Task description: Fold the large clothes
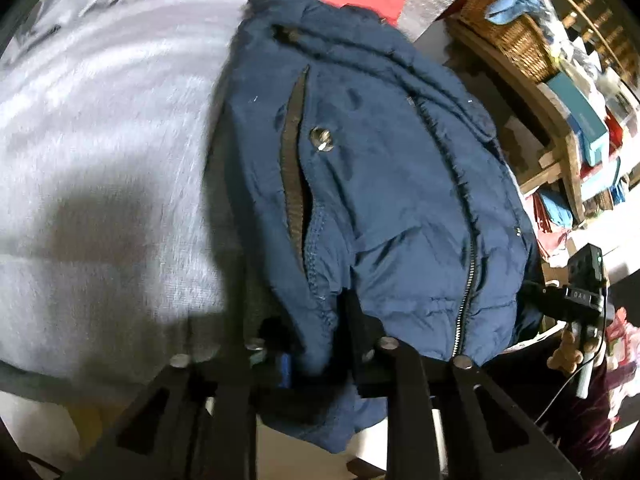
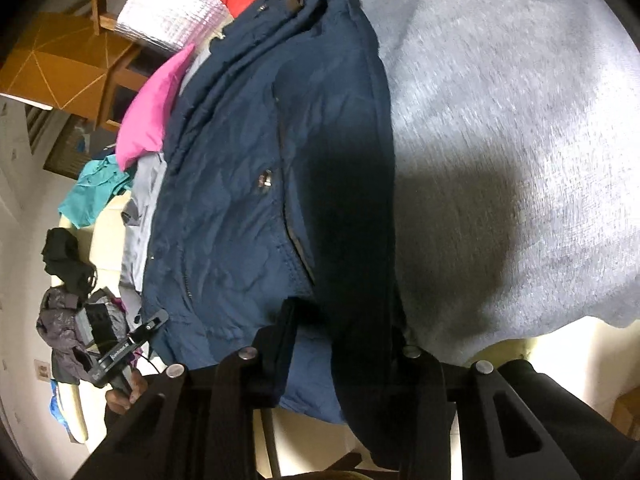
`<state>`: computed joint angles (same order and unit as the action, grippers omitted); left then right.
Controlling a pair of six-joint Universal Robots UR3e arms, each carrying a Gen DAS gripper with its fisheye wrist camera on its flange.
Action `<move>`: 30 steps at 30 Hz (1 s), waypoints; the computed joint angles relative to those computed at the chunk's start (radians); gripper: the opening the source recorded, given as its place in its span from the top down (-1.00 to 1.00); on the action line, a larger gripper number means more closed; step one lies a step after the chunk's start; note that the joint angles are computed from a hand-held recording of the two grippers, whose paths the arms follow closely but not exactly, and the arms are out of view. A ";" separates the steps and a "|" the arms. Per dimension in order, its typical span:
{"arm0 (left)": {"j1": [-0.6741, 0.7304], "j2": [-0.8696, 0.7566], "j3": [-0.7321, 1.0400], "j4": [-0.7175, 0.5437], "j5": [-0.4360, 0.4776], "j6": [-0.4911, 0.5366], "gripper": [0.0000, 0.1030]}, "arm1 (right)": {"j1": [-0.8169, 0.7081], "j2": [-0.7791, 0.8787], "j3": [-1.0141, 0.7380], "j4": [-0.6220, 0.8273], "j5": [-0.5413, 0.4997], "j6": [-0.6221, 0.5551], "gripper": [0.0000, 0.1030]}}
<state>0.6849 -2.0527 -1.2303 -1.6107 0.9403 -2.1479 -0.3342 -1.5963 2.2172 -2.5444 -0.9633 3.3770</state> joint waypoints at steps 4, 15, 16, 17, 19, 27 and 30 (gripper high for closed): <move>0.001 0.005 0.004 -0.016 -0.011 0.021 0.62 | 0.025 0.001 -0.024 0.011 -0.036 -0.017 0.42; 0.097 0.139 -0.045 -0.225 -0.108 0.227 0.72 | -0.017 -0.237 0.024 0.137 0.016 -0.117 0.78; 0.111 0.158 -0.054 -0.252 -0.103 0.259 0.72 | -0.020 -0.269 0.022 0.177 0.019 -0.136 0.78; 0.125 0.180 -0.069 -0.276 -0.098 0.290 0.72 | -0.028 -0.314 0.024 0.229 0.027 -0.161 0.78; 0.154 0.205 -0.072 -0.339 -0.089 0.338 0.72 | -0.043 -0.372 0.028 0.296 0.041 -0.191 0.78; 0.286 0.259 0.140 -0.741 -0.102 0.571 0.72 | -0.177 -0.685 0.011 0.567 0.257 -0.305 0.79; 0.321 0.212 0.315 -0.921 -0.125 0.635 0.72 | -0.260 -0.767 -0.021 0.676 0.359 -0.360 0.79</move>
